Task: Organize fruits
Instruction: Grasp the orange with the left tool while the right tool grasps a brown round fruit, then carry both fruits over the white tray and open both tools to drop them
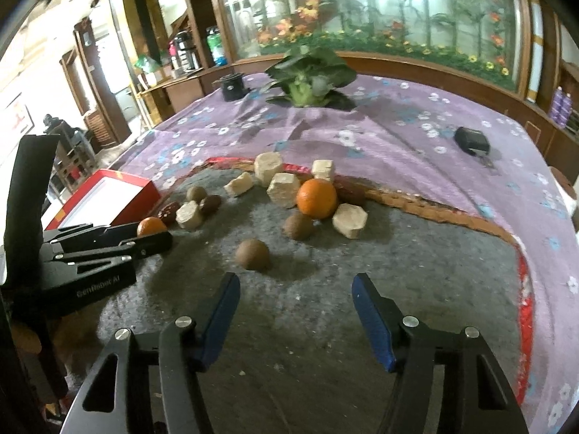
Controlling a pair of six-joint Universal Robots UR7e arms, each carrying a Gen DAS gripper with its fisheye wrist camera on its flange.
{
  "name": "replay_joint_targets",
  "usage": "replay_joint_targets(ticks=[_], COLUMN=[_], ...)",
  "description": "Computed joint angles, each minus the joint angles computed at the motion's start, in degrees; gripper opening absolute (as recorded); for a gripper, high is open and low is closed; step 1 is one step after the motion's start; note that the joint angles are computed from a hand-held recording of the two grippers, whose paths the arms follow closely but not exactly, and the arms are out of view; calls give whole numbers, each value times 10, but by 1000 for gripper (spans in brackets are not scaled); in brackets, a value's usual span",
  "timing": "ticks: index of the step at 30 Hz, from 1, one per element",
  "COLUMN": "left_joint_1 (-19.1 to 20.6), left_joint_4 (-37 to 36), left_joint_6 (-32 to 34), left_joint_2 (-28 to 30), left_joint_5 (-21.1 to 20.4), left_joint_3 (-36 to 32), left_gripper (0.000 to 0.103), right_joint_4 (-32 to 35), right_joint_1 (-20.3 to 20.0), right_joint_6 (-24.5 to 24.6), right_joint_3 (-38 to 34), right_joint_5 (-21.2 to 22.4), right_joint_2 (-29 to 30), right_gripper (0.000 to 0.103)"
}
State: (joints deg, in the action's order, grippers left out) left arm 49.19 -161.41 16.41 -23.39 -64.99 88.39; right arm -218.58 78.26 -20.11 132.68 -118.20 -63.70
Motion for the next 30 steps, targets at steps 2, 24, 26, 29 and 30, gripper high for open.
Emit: replay_joint_targets(ticks=[2, 24, 26, 29, 30], left_joint_1=[-2, -15, -14, -10, -9], left_joint_4=[-2, -51, -57, -64, -66], left_joint_6=[1, 0, -1, -1, -1], left_joint_2=[-3, -57, -64, -72, -74], left_joint_5=[3, 0, 6, 19, 22], left_joint_3=[5, 52, 56, 59, 61], left_gripper=[34, 34, 34, 34, 34], right_joint_4=[19, 45, 45, 51, 53], right_joint_1=[-5, 31, 43, 63, 67], right_joint_6=[5, -16, -19, -28, -30], right_joint_3=[-3, -35, -37, -48, -52], right_joint_5=[21, -10, -9, -19, -20], right_joint_2=[-5, 13, 14, 25, 30], right_gripper=[64, 25, 25, 25, 25])
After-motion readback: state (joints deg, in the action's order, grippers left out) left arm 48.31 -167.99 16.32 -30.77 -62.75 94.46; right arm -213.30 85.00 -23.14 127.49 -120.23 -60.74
